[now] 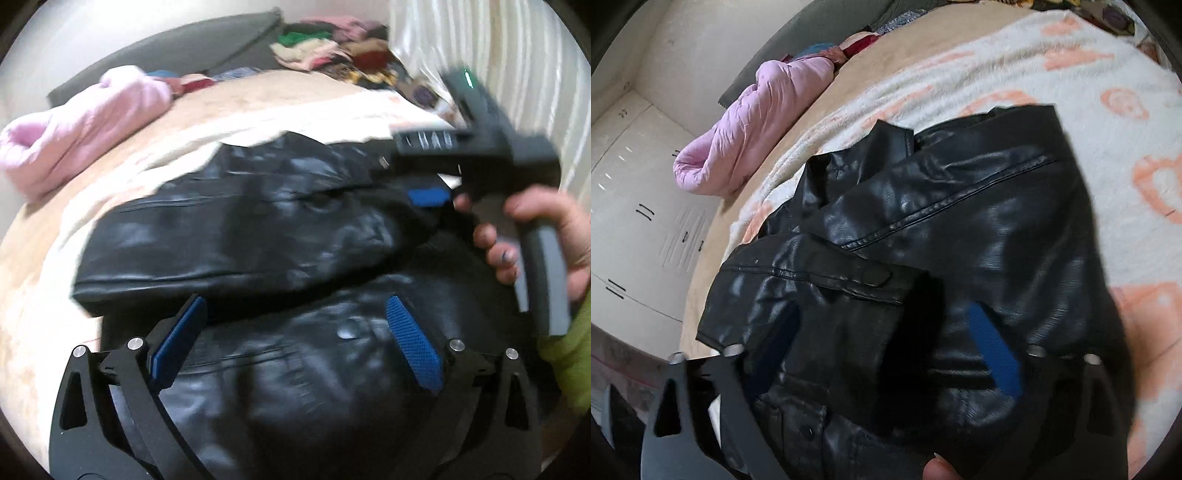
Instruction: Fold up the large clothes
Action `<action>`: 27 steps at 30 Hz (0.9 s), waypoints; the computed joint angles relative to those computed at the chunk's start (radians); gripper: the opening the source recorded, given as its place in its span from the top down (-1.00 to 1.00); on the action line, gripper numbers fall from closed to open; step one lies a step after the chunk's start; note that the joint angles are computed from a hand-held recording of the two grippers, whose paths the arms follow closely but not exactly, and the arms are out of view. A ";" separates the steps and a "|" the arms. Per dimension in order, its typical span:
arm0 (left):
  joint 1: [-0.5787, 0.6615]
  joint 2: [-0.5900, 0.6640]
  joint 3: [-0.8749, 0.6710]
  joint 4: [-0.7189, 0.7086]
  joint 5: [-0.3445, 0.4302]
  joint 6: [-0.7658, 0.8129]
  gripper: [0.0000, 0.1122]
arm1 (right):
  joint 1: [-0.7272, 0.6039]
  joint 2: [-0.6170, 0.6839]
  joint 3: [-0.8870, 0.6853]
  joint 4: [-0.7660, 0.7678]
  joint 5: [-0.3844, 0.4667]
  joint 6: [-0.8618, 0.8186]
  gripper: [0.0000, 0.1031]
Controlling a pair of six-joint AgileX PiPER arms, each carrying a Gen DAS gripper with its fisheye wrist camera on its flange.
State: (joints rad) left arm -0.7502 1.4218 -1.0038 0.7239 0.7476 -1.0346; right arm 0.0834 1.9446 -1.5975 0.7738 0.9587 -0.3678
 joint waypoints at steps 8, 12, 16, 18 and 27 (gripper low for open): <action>0.223 -0.195 0.068 -0.035 0.033 0.026 -0.64 | 0.080 -0.062 0.041 0.001 -0.140 -0.143 0.76; 0.382 -0.236 0.064 -0.125 0.006 0.111 -0.64 | 0.096 -0.107 0.008 -0.019 -0.177 -0.225 0.80; 0.517 -0.241 0.026 -0.258 -0.037 0.222 -0.64 | 0.083 -0.128 -0.069 -0.076 -0.177 -0.258 0.81; 0.556 -0.223 0.001 -0.295 -0.058 0.253 -0.64 | 0.062 -0.124 -0.109 -0.102 -0.161 -0.257 0.81; 0.659 0.020 -0.181 -0.630 -0.142 0.518 -0.03 | 0.002 -0.111 -0.105 -0.120 -0.144 -0.295 0.82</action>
